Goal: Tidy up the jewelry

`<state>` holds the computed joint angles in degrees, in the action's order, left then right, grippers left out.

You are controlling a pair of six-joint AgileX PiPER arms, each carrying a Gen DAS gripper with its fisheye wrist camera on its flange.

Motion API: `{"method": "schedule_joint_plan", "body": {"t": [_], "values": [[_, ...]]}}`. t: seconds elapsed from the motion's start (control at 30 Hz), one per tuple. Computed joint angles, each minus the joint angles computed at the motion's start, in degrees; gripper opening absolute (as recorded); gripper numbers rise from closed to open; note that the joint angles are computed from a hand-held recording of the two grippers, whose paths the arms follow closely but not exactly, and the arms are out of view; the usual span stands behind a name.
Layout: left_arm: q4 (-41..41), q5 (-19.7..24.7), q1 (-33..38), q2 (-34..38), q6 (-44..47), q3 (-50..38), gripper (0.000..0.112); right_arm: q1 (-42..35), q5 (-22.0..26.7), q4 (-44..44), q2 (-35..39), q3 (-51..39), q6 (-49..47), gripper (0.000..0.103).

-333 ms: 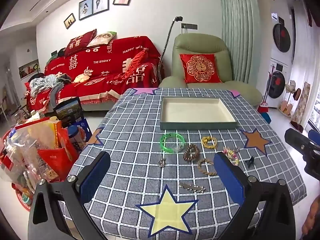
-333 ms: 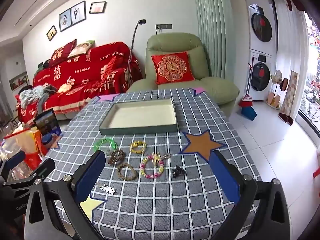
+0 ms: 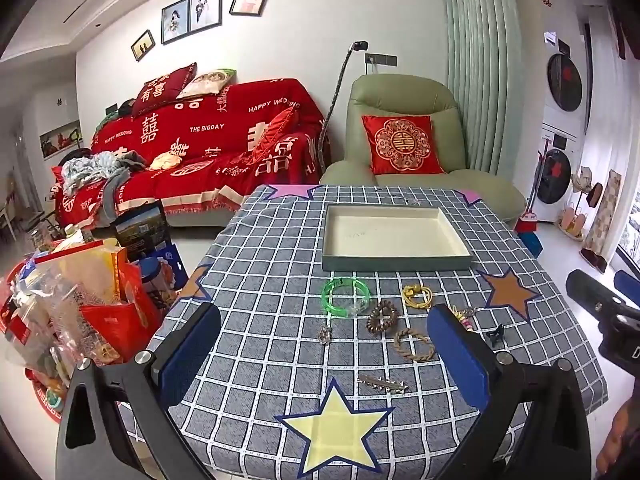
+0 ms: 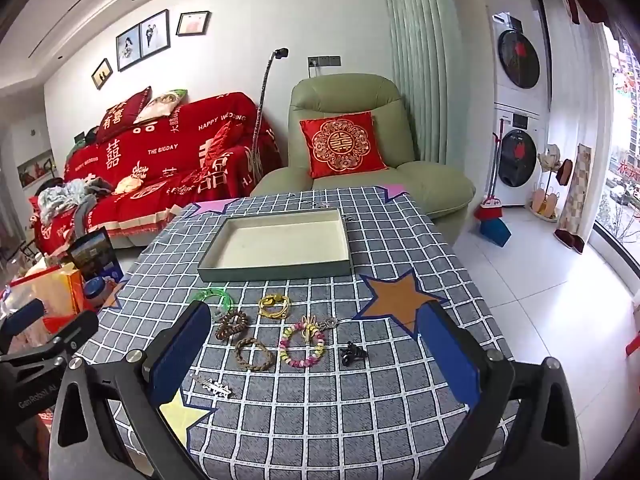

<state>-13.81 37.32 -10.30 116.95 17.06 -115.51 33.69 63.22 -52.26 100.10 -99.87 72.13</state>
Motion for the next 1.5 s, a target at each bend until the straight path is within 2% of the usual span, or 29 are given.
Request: {"method": "schedule_joint_plan", "body": {"t": [0.2, 1.5], "values": [[0.3, -2.1, -0.5, -1.9, 0.7, 2.4, 0.103, -1.0, 0.0, 1.4, 1.4, -1.3, -1.2, 0.103], [0.3, -1.3, 0.0, -2.2, 0.0, 2.6, 0.103, -1.4, 0.4, 1.6, 1.2, -2.2, -2.2, 0.103]]}}
